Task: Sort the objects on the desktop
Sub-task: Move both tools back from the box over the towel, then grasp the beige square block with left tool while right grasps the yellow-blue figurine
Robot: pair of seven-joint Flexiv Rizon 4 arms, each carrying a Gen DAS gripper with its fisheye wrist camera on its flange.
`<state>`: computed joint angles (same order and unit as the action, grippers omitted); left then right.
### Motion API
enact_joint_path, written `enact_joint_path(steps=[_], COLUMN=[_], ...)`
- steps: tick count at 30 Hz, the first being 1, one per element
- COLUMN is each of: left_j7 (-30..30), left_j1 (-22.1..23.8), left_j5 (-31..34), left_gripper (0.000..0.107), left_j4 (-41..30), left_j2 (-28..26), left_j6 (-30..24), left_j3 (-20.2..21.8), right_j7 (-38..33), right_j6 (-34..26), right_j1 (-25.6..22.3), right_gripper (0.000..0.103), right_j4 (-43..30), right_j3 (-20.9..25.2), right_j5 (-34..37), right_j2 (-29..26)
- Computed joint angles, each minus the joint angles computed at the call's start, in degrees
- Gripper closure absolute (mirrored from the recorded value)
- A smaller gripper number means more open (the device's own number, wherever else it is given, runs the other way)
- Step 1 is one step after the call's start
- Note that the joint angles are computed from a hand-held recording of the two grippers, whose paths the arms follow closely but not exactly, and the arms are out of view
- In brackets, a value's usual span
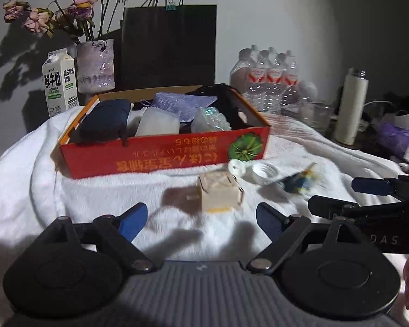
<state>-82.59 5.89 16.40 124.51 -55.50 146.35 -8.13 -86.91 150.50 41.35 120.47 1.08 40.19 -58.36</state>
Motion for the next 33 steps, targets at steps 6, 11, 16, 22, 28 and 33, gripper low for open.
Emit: enact_joint_path(steps=[6, 11, 16, 22, 28, 33], left_j7=[1.69, 0.41, -1.01, -5.02, -6.43, -5.16], left_j1=[-2.47, -0.38, -0.14, 3.44, 6.34, 8.19], left_j5=[-2.19, 0.71, 0.0, 3.23, 7.01, 8.62], left_gripper=[0.038, 0.056, 0.063, 0.063, 0.063, 0.063], left_j4=[-8.26, -9.33, -6.4, 0.46, 9.95, 15.73], left_j2=[-3.22, -4.8, -3.43, -0.95, 1.44, 0.05], left_j6=[-6.42, -6.32, -3.83, 2.46, 12.01, 18.37], left_j3=[-1.53, -3.19, -2.42, -1.72, 2.3, 5.61], right_j7=[3.82, 5.58, 5.57, 6.14, 7.37, 9.59], right_j6=[-7.1, -7.9, -5.77, -0.65, 7.17, 13.57], right_j1=[-4.24, -3.25, -1.76, -2.3, -0.58, 3.93], right_gripper=[0.056, 0.084, 0.096, 0.098, 0.098, 0.098], right_j4=[-4.11, -4.62, -3.97, -1.78, 3.66, 7.34], right_j3=[-0.94, -1.91, -2.42, -0.45, 3.86, 8.11], right_j5=[-5.11, -6.2, -5.63, -7.51, -7.11, -3.22], right_j2=[-0.4, -1.63, -2.08, -2.12, -1.09, -2.44])
